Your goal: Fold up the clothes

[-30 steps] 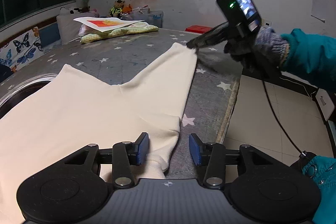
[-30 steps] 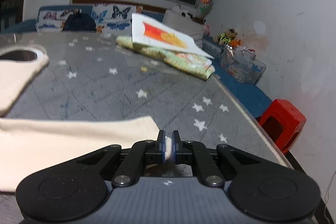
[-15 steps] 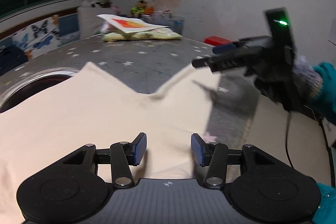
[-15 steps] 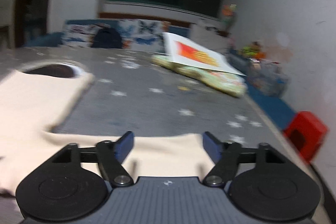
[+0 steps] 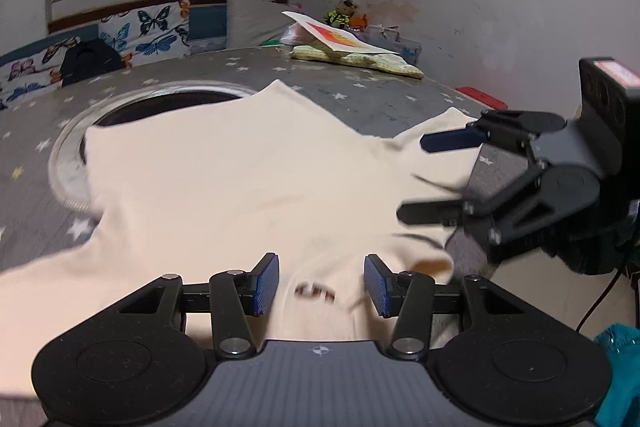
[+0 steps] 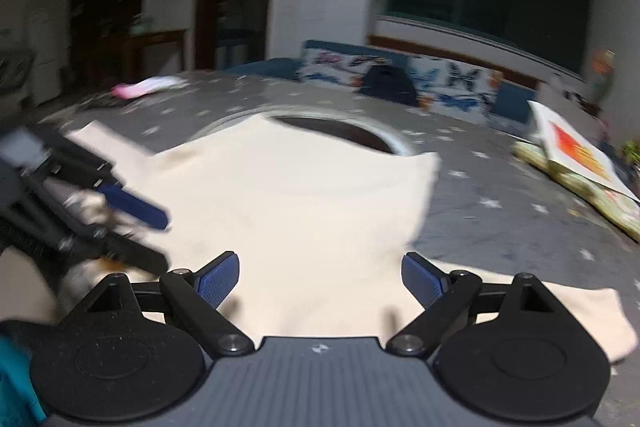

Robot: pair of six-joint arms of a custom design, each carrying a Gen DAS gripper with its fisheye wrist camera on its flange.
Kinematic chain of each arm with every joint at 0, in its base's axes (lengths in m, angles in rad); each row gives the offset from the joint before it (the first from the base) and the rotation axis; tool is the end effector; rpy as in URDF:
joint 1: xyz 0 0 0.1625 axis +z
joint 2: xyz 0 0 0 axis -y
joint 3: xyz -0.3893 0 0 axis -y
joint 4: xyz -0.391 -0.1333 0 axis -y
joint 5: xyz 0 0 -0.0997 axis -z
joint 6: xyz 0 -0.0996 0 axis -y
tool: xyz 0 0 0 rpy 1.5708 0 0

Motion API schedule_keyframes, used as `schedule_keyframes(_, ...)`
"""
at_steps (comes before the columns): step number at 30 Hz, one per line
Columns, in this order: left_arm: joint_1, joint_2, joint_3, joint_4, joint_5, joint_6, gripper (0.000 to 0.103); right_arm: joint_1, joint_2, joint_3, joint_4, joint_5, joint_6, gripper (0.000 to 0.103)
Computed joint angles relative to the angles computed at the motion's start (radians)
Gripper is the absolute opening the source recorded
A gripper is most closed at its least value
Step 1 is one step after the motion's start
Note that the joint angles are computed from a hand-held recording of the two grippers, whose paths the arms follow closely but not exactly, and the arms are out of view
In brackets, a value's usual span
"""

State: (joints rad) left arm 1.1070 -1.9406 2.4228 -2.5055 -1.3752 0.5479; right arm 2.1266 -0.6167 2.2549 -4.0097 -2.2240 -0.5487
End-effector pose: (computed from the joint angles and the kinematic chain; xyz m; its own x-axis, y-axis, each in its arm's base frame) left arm -0.0147 -0.3707 0.2999 -0.5718 0.7287 -0.3770 0.8202 0.4976 -0.2822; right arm 0.2821 -0.3162 0.0140 -0.5804 -0.3498 0.7354 -0.7853 0.4793 -0.3918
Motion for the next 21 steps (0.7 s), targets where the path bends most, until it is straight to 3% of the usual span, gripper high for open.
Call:
schedule_keyframes(5, 0.019, -0.042, 0.014, 0.02, -0.02, 0.026, 0.052, 0.038, 0.051, -0.02, 0.01, -0.042, -0.05, 0.091)
schedule_keyframes(10, 0.026, -0.063, 0.01, 0.024, -0.048, 0.046, 0.052, 0.052, 0.035, -0.02, 0.003, -0.044, -0.038, 0.092)
schedule_keyframes(17, 0.015, -0.057, 0.008, 0.047, -0.026, 0.061, 0.055, 0.034, 0.018, -0.002, 0.021, -0.033, 0.047, 0.097)
schedule_keyframes(21, -0.001, -0.037, -0.002, 0.015, -0.036, 0.053, 0.06, 0.014, -0.011, 0.018, -0.065, -0.053, 0.107, 0.103)
